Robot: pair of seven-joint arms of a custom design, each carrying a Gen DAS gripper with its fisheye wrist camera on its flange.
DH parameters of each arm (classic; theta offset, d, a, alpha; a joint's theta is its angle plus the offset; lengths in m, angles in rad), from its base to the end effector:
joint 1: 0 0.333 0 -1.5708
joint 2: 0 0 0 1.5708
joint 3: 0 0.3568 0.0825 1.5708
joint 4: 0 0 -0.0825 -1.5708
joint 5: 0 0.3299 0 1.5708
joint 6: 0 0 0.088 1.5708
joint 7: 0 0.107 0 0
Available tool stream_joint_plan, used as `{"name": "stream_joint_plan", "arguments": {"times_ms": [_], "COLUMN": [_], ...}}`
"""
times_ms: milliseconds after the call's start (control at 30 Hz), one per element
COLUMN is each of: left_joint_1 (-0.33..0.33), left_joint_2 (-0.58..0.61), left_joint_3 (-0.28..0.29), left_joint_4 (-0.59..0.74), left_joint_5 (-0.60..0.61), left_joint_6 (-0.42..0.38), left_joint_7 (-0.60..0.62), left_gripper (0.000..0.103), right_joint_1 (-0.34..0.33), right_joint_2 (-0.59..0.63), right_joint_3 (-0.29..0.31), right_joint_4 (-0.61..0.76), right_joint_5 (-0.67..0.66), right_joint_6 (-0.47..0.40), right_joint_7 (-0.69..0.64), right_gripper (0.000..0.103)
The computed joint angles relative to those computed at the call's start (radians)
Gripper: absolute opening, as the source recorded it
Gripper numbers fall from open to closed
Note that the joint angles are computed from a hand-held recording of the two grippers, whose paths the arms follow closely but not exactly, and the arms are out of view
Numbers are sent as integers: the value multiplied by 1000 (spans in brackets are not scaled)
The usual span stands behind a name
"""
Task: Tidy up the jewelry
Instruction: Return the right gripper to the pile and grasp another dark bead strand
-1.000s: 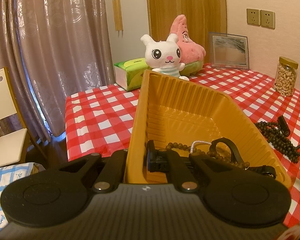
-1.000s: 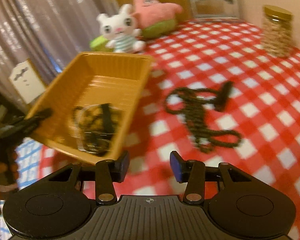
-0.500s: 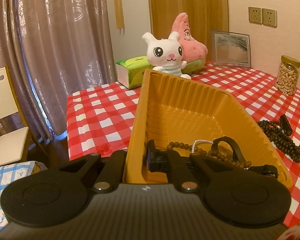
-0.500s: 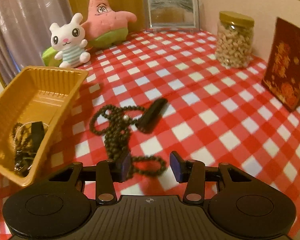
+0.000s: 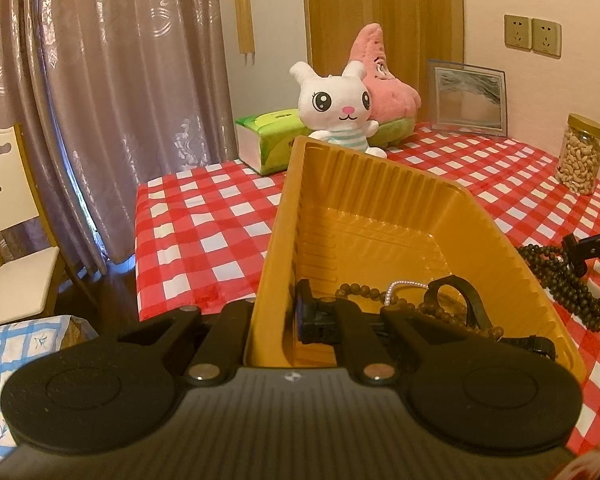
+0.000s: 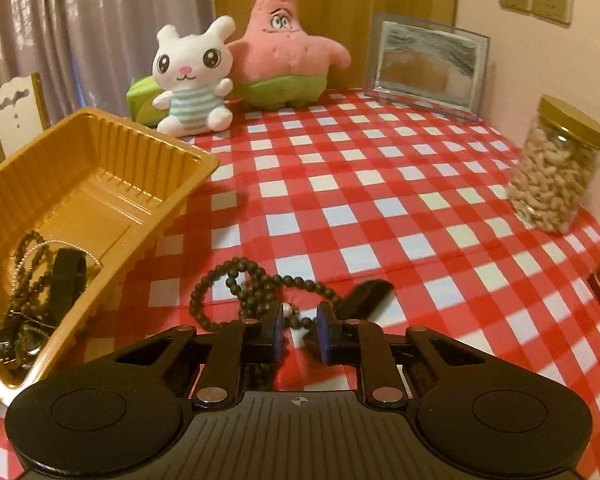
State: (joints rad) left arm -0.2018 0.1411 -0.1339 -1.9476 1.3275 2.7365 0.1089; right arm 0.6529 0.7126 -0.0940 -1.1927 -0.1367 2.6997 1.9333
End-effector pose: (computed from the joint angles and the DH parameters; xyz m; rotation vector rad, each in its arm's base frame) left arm 0.5361 -0.2222 0.5267 -1.6187 1.5650 -0.7669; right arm 0.6365 0.4369 0.5072 -1.9547 1.3758 -0.5044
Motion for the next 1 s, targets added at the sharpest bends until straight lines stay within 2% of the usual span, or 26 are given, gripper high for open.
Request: {"name": "stream_joint_plan", "arguments": {"times_ms": [200,300,467,567,800,900,1000], "left_joint_1": [0,0,0,0,0,0,0], "left_joint_2": [-1,-1,-1,0,0,0,1], "left_joint_3": [0,0,0,0,1,1,1], "left_joint_4": [-1,0,0,0,1,1,1], "left_joint_5": [-4,-4,-5,-4,-8,-8,-9], "left_joint_6": [-1,-1,0,0,1,0,0], "left_joint_7": [4,3,4,5,8,7,7], "left_gripper": [6,6,6,6,6,6,6], "right_joint_1": [-16,-6,7,7,3,16,-3], "right_joint_2": [63,86,133,126,127,114,114], "right_joint_3": [22,6,-21,-25,-9,-38,-15], "right_joint_4": [97,133,226,207,210,183,182], "right_joint_5": [27,25,16,13,2,-4,11], "right_joint_6": [-40,-50,-123,-114,-111,-104,-103], "right_joint_7": [-35,-21,37,92,73,147,160], "right_gripper": [18,18,18,17,13,11,9]}}
